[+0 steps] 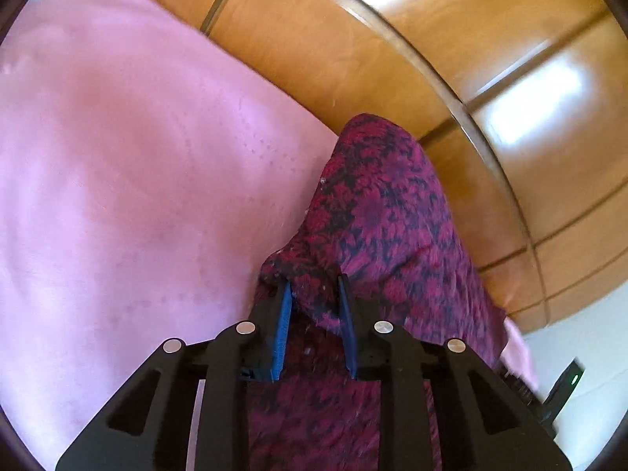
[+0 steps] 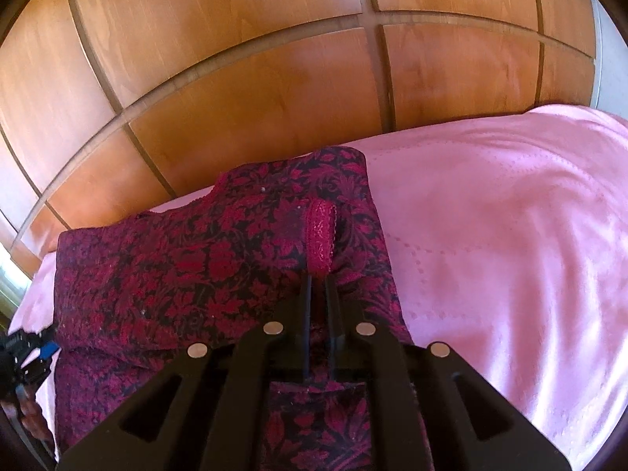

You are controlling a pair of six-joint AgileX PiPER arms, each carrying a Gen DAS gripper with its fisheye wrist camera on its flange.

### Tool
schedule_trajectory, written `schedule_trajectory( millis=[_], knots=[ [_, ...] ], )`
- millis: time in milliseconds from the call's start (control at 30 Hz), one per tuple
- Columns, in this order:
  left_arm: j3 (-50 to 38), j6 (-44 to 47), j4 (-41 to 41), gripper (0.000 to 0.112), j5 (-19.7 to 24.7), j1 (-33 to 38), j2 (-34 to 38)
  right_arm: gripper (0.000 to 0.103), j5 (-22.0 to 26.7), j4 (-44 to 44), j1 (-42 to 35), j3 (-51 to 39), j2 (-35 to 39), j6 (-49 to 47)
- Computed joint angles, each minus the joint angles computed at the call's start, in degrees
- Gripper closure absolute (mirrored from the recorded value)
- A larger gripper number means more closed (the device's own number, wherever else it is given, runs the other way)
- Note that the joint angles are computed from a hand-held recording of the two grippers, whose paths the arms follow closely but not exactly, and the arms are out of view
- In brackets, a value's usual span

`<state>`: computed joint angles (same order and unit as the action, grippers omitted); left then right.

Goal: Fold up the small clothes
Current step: 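Open both grippers and release the folded sweater onto the bedspread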

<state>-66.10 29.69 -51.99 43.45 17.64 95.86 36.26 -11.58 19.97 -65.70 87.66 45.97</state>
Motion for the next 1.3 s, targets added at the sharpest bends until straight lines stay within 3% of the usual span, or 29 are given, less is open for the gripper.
schedule_trajectory(
  millis=[100, 167, 200, 233, 300, 333, 567, 700, 767, 800, 833, 900, 967, 1033, 1067, 1133, 1167, 1233, 1300],
  knots=[
    [-1.26, -1.06, 4.29, 0.089, 2.16, 1.18, -2.56, 0.094, -1.05, 5.14, -2.08, 0.55, -0.80, -4.24],
    [-1.73, 0.82, 3.53, 0.089, 2.65, 2.82, -3.86, 0.079, -0.51, 5.11, -2.71, 0.65, -1.60, -4.46],
    [-2.85, 1.28, 3.28, 0.086, 3.96, 3.67, -3.64, 0.064, -0.37, 5.18, -3.27, 0.88, -2.45, -4.38],
    [-5.92, 0.52, 3.27, 0.075, 6.20, 4.14, -1.76, 0.060, -0.42, 4.75, -3.49, 1.12, -3.43, -3.79],
    [-9.84, -1.60, 2.52, 0.059, 8.46, 4.74, 1.35, 0.060, -0.04, 3.02, -3.34, 0.99, -4.91, -2.78],
    [-11.45, -1.90, 1.74, 0.058, 9.22, 5.02, 2.80, 0.059, 0.18, 2.80, -3.17, 0.65, -5.45, -2.96],
    [-29.75, -12.17, 6.80, 0.058, 14.71, 0.76, 17.01, 0.056, 2.93, -2.03, 1.58, -4.62, -2.91, -3.49],
    [-38.76, -14.59, 5.42, 0.058, 18.56, -0.60, 23.96, 0.054, 3.84, -2.92, 3.26, -7.27, 0.12, -4.25],
    [-41.30, -13.50, 3.28, 0.065, 20.34, -0.95, 25.90, 0.054, 4.33, -3.26, 3.73, -8.54, 1.71, -4.70],
    [-41.29, -13.09, 4.37, 0.083, 19.30, -1.68, 25.46, 0.054, 4.41, -3.43, 4.04, -8.72, 2.11, -4.58],
    [-39.03, -11.63, 5.76, 0.093, 15.99, -2.49, 23.54, 0.054, 4.53, -3.29, 4.11, -9.14, 2.74, -4.79],
    [-33.71, -8.88, 5.90, 0.096, 10.92, -2.92, 19.96, 0.053, 5.01, -3.12, 4.66, -10.30, 4.42, -5.06],
    [-30.45, -10.51, 10.40, 0.096, 6.05, -4.31, 18.19, 0.053, 4.93, -2.51, 5.29, -10.78, 5.36, -6.05],
    [-29.94, -14.30, 16.57, 0.096, 4.32, -5.47, 19.07, 0.052, 5.17, -2.77, 6.30, -11.48, 6.68, -6.72],
    [-30.01, -15.82, 18.61, 0.094, 3.82, -5.97, 20.00, 0.052, 6.14, -4.56, 7.74, -12.59, 8.28, -6.00],
    [-28.54, -22.19, 26.45, 0.078, 0.07, -8.08, 18.29, 0.052, 6.76, -8.34, 9.68, -13.43, 10.15, -3.55],
    [-28.00, -24.72, 29.66, 0.078, -1.28, -9.27, 17.14, 0.052, 7.03, -11.60, 11.04, -13.77, 11.29, -1.40],
    [-22.69, -28.90, 37.06, 0.078, -8.66, -12.41, 11.38, 0.052, 7.36, -14.27, 11.95, -14.00, 12.39, 0.53],
    [-17.82, -24.55, 36.34, 0.078, -14.41, -14.46, 6.78, 0.052, 5.82, -13.46, 11.09, -13.16, 12.33, 1.25]
  ],
)
